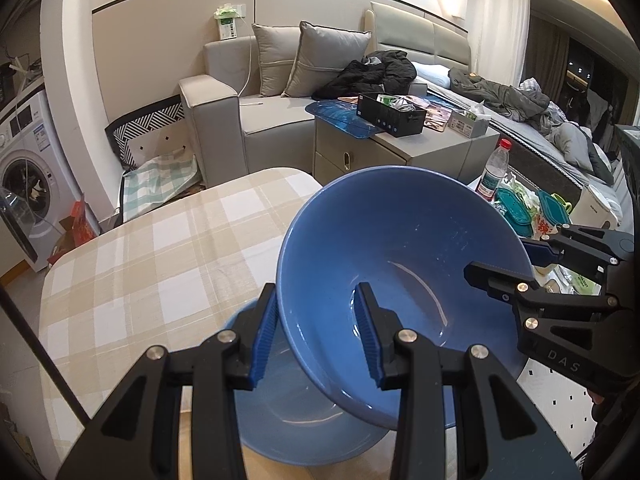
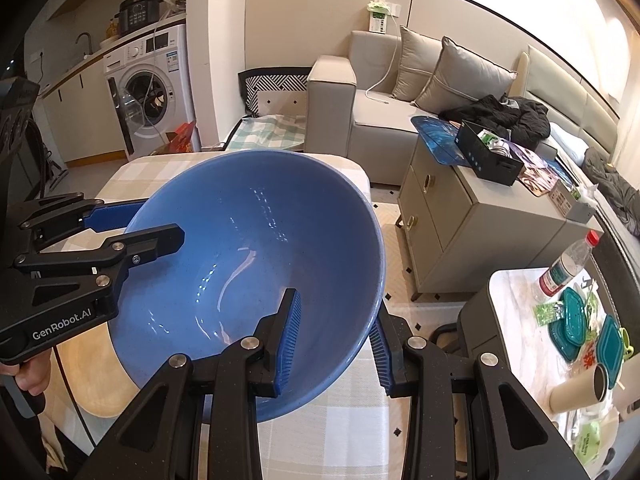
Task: Organize plates and bowls
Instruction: 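Lift the blue bowl with both grippers and carry it over the nested bowls, then lower the held blue bowl into the nested blue bowls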
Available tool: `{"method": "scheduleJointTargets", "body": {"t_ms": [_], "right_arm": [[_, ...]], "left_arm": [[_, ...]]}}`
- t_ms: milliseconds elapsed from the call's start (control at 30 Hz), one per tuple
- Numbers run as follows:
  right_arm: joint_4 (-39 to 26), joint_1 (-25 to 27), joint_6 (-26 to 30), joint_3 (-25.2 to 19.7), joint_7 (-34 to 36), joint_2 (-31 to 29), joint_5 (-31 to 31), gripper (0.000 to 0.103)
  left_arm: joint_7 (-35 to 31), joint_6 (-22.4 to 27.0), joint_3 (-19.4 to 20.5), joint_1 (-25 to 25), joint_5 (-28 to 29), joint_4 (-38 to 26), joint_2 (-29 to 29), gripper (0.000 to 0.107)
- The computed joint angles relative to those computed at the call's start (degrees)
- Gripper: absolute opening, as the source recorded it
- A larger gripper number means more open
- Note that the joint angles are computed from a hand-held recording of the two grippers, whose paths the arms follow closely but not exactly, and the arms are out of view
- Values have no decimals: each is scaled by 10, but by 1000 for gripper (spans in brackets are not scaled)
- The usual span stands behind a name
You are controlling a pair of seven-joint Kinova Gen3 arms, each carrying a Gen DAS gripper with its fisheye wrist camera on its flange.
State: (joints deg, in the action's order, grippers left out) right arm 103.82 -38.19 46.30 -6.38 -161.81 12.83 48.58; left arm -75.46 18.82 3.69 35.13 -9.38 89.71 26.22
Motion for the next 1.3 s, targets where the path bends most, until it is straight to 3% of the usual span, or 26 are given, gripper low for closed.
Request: {"method": "scheduleJointTargets", "body": {"t_ms": [1300], "right_arm": [[-59, -18, -59, 36, 94, 69, -59, 34]], "left_arm": [[47, -23, -32, -16, -25, 69, -25, 37]]}}
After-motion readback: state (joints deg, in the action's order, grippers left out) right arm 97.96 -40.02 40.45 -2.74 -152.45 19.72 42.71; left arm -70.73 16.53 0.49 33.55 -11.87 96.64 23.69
